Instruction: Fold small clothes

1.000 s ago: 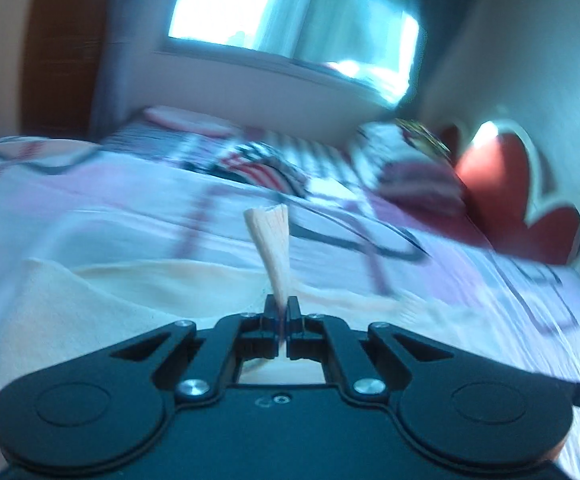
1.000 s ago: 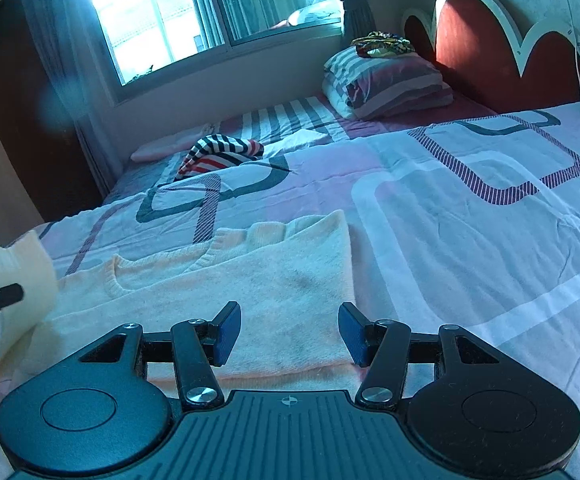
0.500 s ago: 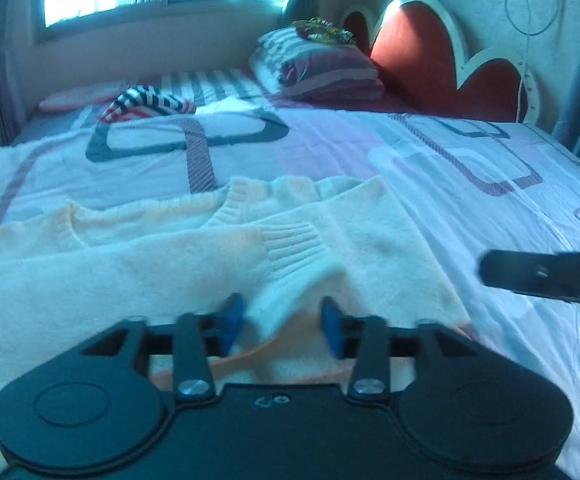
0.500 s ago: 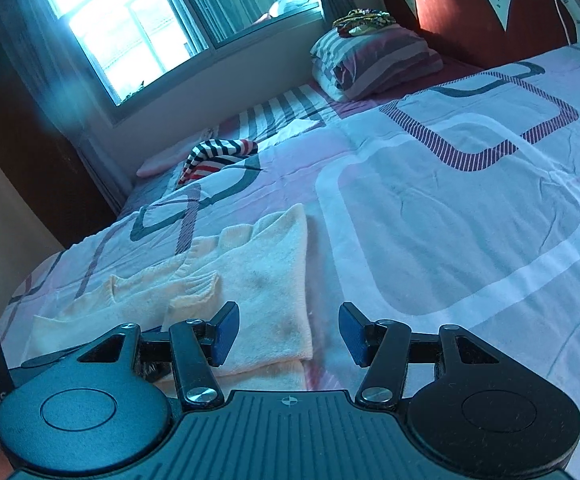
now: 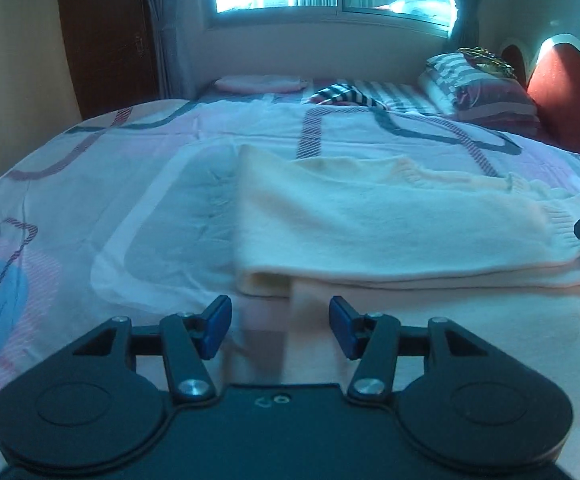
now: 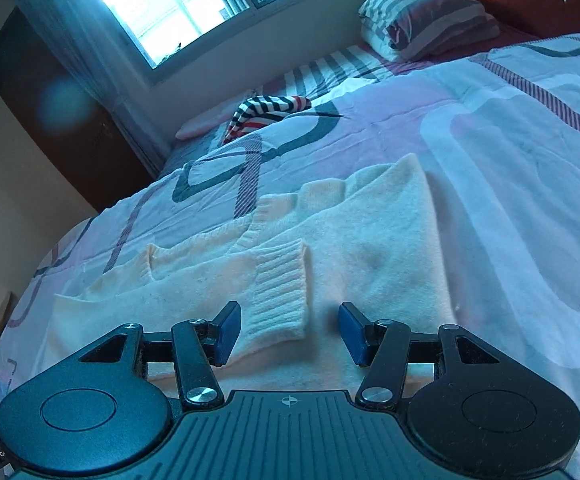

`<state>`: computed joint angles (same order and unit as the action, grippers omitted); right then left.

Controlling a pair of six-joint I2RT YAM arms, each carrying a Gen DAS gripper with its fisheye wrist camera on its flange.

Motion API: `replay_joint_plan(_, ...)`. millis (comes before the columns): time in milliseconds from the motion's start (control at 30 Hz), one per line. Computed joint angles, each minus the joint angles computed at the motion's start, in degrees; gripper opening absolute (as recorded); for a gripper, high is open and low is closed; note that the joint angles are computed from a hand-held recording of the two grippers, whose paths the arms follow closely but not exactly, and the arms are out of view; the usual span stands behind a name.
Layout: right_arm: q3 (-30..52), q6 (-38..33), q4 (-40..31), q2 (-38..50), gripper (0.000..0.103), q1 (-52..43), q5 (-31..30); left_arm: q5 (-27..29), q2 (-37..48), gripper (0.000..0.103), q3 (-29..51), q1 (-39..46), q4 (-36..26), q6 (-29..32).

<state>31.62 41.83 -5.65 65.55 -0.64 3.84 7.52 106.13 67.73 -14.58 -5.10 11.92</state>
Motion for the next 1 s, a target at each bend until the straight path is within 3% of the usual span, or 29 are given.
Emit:
replay_joint_plan(100, 3.01, -1.74, -1.98, 3.67, 0.011, 1.59, 1.79, 1.95, 2.31, 0.043, 2.26, 0.33, -0.29, -0.72)
replay_joint_plan(167, 3.6, -2.59, -2.75, 3.41, 0.007, 2.51, 3.25, 1.66, 3.62, 0.042, 3.52, 0.02, -0.23, -1.05)
replay_joint_plan(300, 3.38, -3.02, -5.29, -3.36, 0.005, 5.03, 9.03, 3.06, 4.89, 0.04, 3.7, 0.69, 0.61, -0.52)
replay_joint_plan(433, 3.58, -4.78, -13.15, -11.55, 0.005, 6.7, 18.98, 4.47, 4.95, 0.036, 4.39, 1.47, -0.71, 0.56)
replay_joint_plan(533, 1.98, -4.33, -15.38, -10.58, 0.005, 3.19, 12.74, 5.4, 5.02, 0.031, 4.71, 1.66, -1.4, 1.32)
replay_joint_plan(733, -0.82, -0.81, -15.64, -12.93, 0.005, 4.29, 13.74, 6.34, 5.25, 0.022, 5.74, 1.61, -2.85, 2.43)
replay_joint_plan(1000, -0.08, -0.39, -18.1, -12.72, 0.005, 5.59, 14.85, 7.59, 5.64, 0.021, 6.27, 2.23, -3.4, 3.31)
